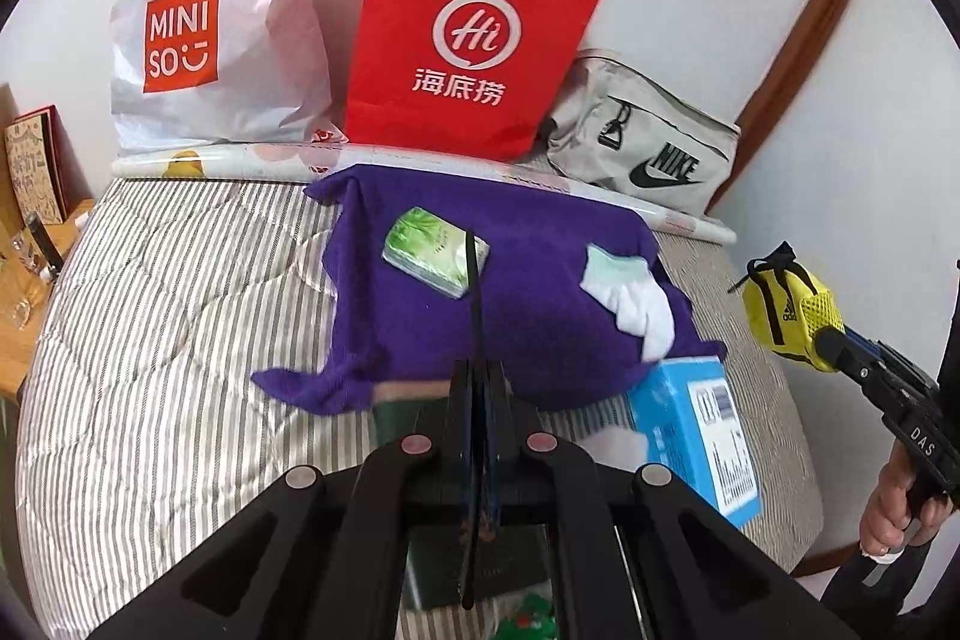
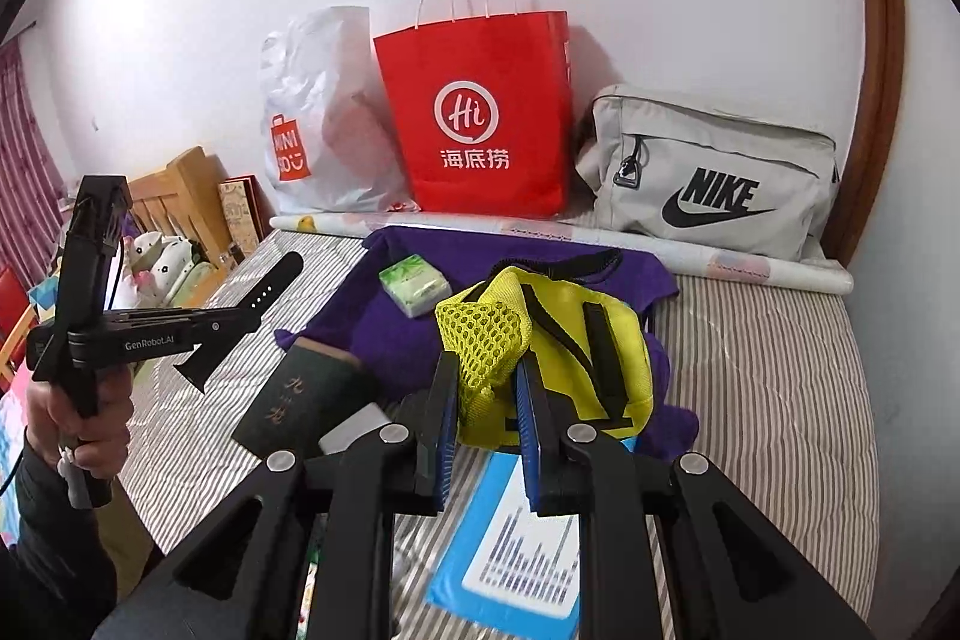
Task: Organize soft objects
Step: 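Carry the yellow mesh bag and black strap over the purple towel with both grippers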
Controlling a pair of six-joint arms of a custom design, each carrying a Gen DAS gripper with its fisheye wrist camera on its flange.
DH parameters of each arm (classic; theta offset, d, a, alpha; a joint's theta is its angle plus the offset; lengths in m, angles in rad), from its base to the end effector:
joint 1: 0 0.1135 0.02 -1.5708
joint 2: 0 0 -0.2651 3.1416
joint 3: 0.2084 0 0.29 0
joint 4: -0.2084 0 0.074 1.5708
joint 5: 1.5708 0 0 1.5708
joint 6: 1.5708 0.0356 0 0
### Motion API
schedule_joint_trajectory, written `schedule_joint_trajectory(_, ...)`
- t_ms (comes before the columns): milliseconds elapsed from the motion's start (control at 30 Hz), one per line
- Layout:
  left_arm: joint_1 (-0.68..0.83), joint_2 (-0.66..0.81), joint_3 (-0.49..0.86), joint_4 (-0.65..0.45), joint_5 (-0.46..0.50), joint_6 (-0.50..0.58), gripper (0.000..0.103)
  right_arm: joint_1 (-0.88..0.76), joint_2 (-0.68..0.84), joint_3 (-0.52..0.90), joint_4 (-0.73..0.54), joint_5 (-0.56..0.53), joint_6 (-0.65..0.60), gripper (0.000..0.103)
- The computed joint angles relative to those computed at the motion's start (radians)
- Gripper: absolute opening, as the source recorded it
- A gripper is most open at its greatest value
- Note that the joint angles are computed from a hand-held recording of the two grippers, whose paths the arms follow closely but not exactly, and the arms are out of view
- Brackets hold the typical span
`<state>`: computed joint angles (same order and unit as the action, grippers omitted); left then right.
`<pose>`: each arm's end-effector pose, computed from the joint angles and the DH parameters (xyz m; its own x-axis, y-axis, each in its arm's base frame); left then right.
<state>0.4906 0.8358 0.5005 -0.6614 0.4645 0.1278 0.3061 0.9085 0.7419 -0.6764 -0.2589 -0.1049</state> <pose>0.1728 0.0742 0.1846 -0.7609 -0.2773 -0.5866 -0.1106 0.9463 -0.3039 0.2059 0.0746 0.2537 -0.6605 -0.3149 -0.6816 -0.5257 0.8421 0.1205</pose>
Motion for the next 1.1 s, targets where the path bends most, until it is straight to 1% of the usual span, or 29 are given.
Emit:
schedule_joint_trajectory(100,-0.012,0.131,0.030,0.079,-0.008,-0.025,0.004,0.001,0.080,0.021,0.049,-0.001,-0.002,0.018)
schedule_joint_trajectory(333,-0.037,0.353,0.105,0.190,-0.028,-0.057,0.004,0.007,0.236,0.062,0.154,0.008,-0.009,0.018)
schedule_joint_trajectory(533,-0.048,0.475,0.163,0.243,-0.060,-0.064,0.004,0.008,0.366,0.110,0.222,0.024,-0.023,0.018)
schedule_joint_trajectory(767,-0.064,0.595,0.220,0.287,-0.069,-0.074,0.004,0.019,0.494,0.153,0.282,0.052,-0.024,0.018)
schedule_joint_trajectory(1100,-0.086,0.749,0.305,0.325,-0.078,-0.100,0.004,0.048,0.660,0.226,0.319,0.096,-0.032,0.019)
